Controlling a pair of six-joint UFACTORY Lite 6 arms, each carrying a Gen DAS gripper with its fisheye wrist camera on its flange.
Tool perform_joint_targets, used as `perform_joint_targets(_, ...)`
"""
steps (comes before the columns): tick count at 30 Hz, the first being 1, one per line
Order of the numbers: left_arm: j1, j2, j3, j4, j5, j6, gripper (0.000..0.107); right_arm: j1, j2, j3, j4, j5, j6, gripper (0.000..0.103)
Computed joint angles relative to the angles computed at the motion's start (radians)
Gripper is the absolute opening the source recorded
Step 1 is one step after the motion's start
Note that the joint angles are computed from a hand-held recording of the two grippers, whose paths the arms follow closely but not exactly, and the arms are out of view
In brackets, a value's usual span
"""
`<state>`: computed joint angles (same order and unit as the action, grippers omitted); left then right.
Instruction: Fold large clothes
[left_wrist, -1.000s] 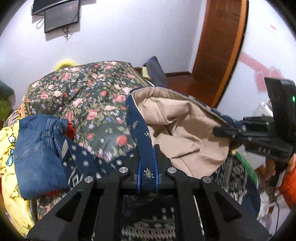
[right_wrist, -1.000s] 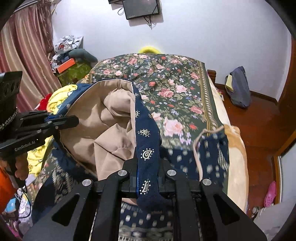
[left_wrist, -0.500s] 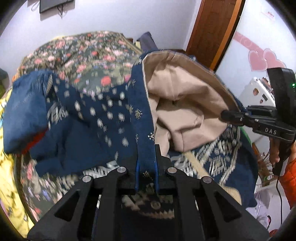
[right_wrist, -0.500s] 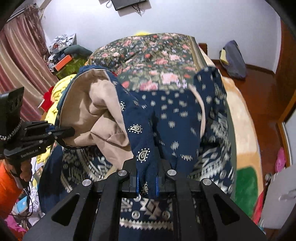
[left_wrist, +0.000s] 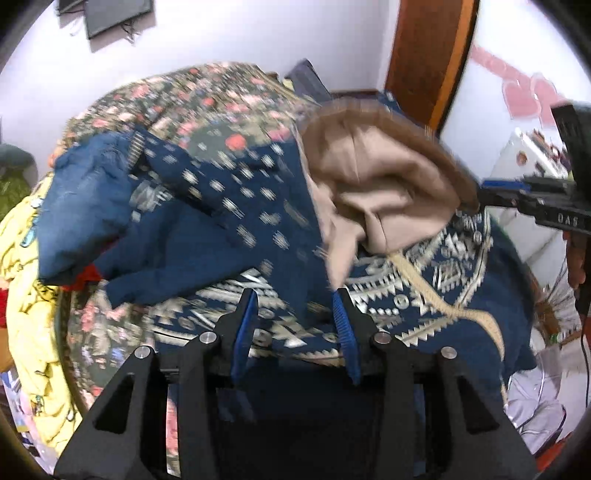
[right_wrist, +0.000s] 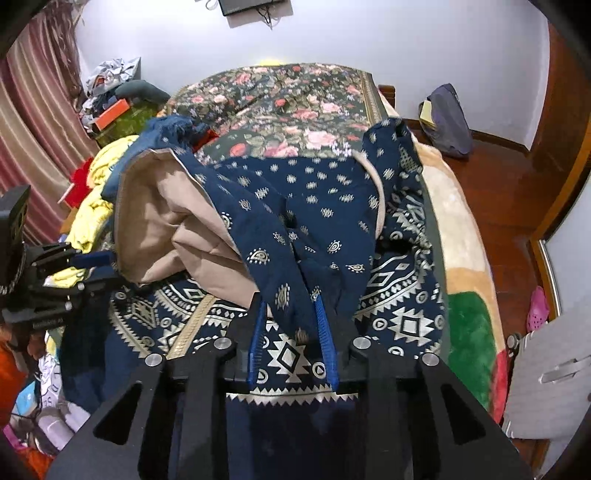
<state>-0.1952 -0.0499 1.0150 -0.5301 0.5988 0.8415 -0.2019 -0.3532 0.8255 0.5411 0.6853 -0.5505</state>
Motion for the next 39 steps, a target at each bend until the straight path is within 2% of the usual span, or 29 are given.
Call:
perform_joint_targets(5,0.088,0.029,0.136,-0.058,0.025,0.031,0.050,-0.059,-0.023,0.060,0.042,0.039,-0.042,0.025)
perform_joint_targets(9,0.084,0.186,0.338,-0.019,0.009,-0.058,0.053,-0.060,0.028,0.144,0.073,0.023,-0.051,0.031)
perform_joint_targets(12,0.087,0.385,0.568,-0.020,0.074,-0.138,0.053,-0.030,0.099,0.219,0.070,-0.011,-0.026,0.037)
perform_joint_targets(16,0.080,0.630,0.835,-0.007,0.171,-0.241,0.053,0.010,0.265,0.355,0.103,-0.027,-0.026,0.037)
perform_joint_targets(20,0.057,0.879,1.134,0.018,0.293,-0.361,0.053,0.027,0.448,0.491,0.193,0.018,-0.054,0.037)
perform_joint_targets(23,0.029,0.990,1.271,0.033,0.356,-0.409,0.053,0.036,0.605,0.607,0.211,0.061,-0.031,0.037)
perform_joint_targets(25,0.010,1.005,1.273,0.024,0.361,-0.395,0.053,0.047,0.683,0.662,0.205,0.079,-0.012,0.037)
perform_joint_targets(30,-0.030,0.873,1.027,-0.055,0.306,-0.251,0.053,0.053,0.761,0.684,0.210,0.125,-0.025,0.037)
perform_joint_targets(35,-0.052,0.628,0.678,-0.121,0.210,-0.099,0.053,0.050,0.653,0.547,0.194,0.150,-0.097,0.037)
perform_joint_targets(39,-0.071,0.451,0.438,-0.129,0.144,-0.035,0.053,0.049,0.502,0.397,0.156,0.152,-0.134,0.037)
